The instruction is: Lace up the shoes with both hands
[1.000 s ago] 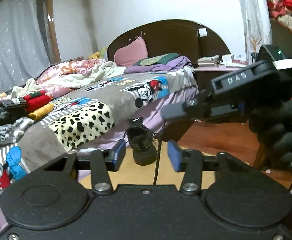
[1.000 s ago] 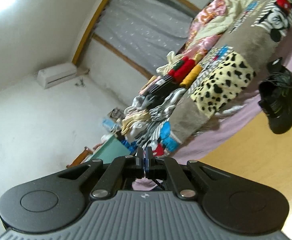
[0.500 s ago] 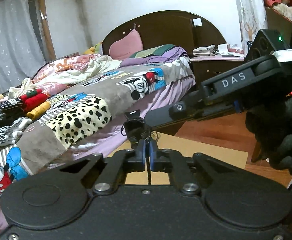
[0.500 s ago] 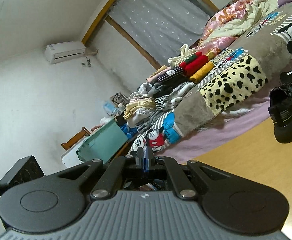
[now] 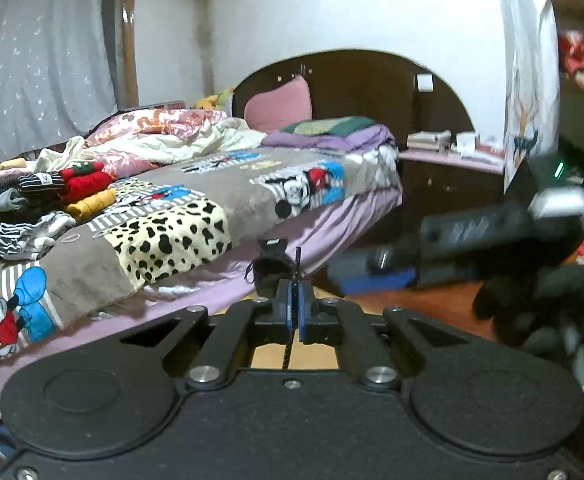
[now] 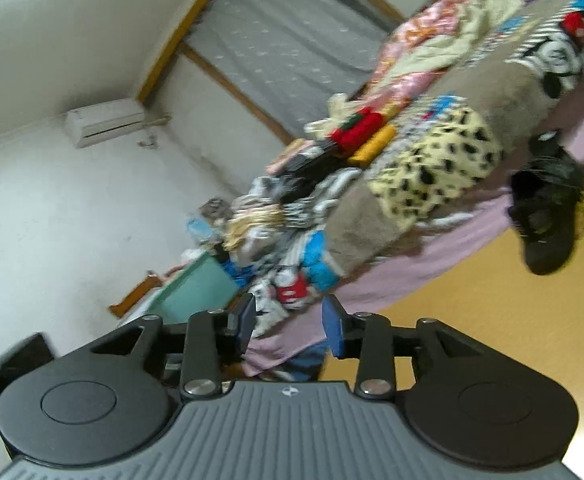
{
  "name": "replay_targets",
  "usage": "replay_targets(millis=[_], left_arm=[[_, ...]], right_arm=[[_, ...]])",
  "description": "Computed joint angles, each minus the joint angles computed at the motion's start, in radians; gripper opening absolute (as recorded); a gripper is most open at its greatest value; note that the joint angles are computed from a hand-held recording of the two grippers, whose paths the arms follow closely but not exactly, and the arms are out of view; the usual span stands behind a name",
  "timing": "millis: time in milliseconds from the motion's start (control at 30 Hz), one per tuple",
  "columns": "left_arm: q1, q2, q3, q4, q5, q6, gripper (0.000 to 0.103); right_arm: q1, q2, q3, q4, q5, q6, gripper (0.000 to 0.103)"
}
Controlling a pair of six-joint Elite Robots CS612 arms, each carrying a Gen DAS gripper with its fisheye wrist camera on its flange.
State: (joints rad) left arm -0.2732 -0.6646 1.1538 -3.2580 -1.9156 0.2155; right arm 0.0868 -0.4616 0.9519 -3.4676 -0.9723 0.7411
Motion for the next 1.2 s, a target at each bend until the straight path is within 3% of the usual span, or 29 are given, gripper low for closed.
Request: replay_targets(millis=[100, 233, 533, 633, 933, 1000, 1200], left_arm=[[0.001, -0.026, 0.024, -0.027, 0.006, -0.045, 0.002], [-0.005, -0.061, 0.054, -0.038, 0.047, -0.040, 0.002], [-0.016, -0.115, 0.102, -0.064, 0.095, -0.051, 0.002], [-0.018, -0.126, 0.111, -0.072, 0.100, -0.046, 0.002], [-0.017, -0.136, 0.125, -0.090, 0.085, -0.062, 0.002], [-0.017, -0.137, 0.127, -0.104, 0.084, -0.066, 0.002], [-0.010, -0.136, 0.127, -0.145, 0.080, -0.104, 0.002]], right_arm=[[0.008, -0.048, 0.066, 0.126, -0.061, -0.119, 0.039], [0.032, -0.084, 0.118, 0.295, -0.125, -0.304, 0.039], [0.092, -0.075, 0.098, 0.587, -0.197, -0.515, 0.040], [0.105, -0.064, 0.084, 0.623, -0.214, -0.555, 0.042], [0.114, -0.008, 0.007, 0.641, -0.206, -0.554, 0.040], [0.115, 0.001, -0.006, 0.637, -0.206, -0.565, 0.033], [0.122, 0.000, -0.002, 0.610, -0.236, -0.654, 0.029]])
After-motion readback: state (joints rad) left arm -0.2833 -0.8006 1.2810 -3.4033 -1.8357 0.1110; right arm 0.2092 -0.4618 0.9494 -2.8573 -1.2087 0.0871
